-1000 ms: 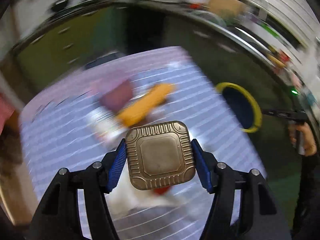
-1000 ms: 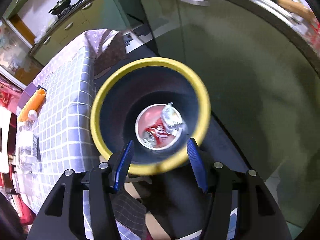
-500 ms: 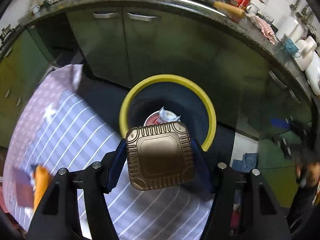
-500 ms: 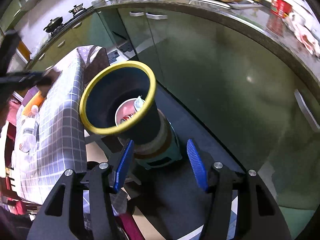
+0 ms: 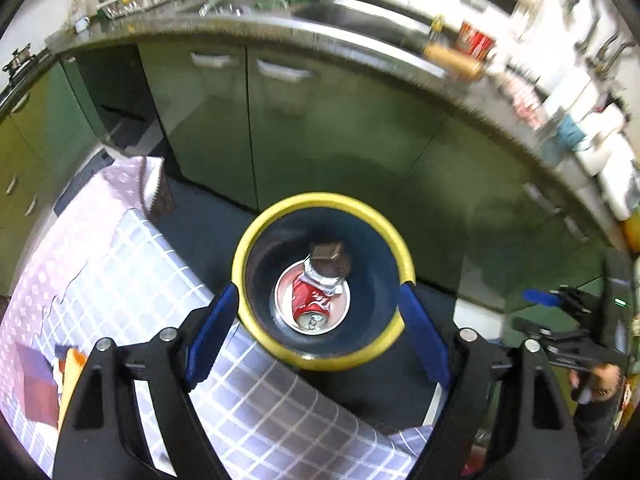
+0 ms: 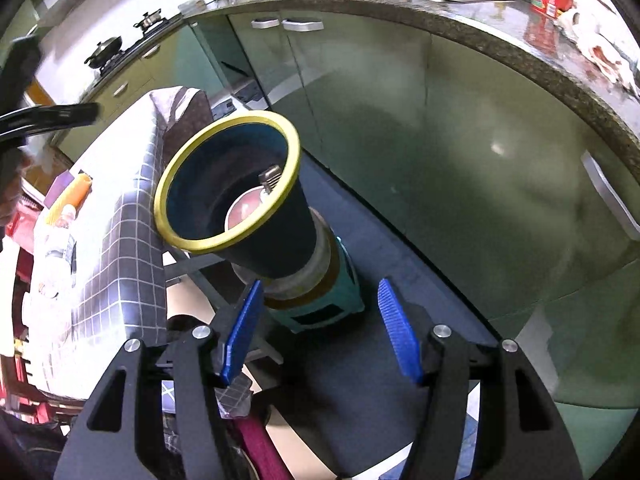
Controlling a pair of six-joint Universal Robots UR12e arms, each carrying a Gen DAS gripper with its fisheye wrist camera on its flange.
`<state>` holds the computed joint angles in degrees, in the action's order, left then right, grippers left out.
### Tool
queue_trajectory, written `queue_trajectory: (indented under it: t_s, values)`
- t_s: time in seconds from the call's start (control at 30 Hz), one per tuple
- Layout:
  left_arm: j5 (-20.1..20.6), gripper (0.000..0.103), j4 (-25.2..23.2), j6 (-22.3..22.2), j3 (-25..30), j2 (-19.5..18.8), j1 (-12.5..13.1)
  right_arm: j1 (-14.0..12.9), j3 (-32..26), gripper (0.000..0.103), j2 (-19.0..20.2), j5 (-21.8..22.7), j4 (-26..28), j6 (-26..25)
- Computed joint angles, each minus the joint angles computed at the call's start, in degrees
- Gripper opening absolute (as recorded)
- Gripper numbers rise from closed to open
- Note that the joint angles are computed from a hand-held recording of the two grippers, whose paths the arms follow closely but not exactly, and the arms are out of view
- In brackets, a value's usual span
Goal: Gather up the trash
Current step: 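Move the right gripper back over the table to the clear water bottle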
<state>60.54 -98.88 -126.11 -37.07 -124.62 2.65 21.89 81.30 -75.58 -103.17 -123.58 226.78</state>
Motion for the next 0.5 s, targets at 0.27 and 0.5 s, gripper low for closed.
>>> queue_trajectory:
  t_s: [0.27, 0.5]
  values:
    - [-14.28, 0.087, 2.37, 1.63, -6.74, 4.95, 10.07, 1.23, -8.37, 0.060, 4.94, 0.90, 4.81, -4.44]
    - [-20.23, 0.091, 21.19, -10.69, -16.10, 7.41, 18.92, 3.32, -24.86, 0.060, 15.07, 8.02, 8.66, -13.17]
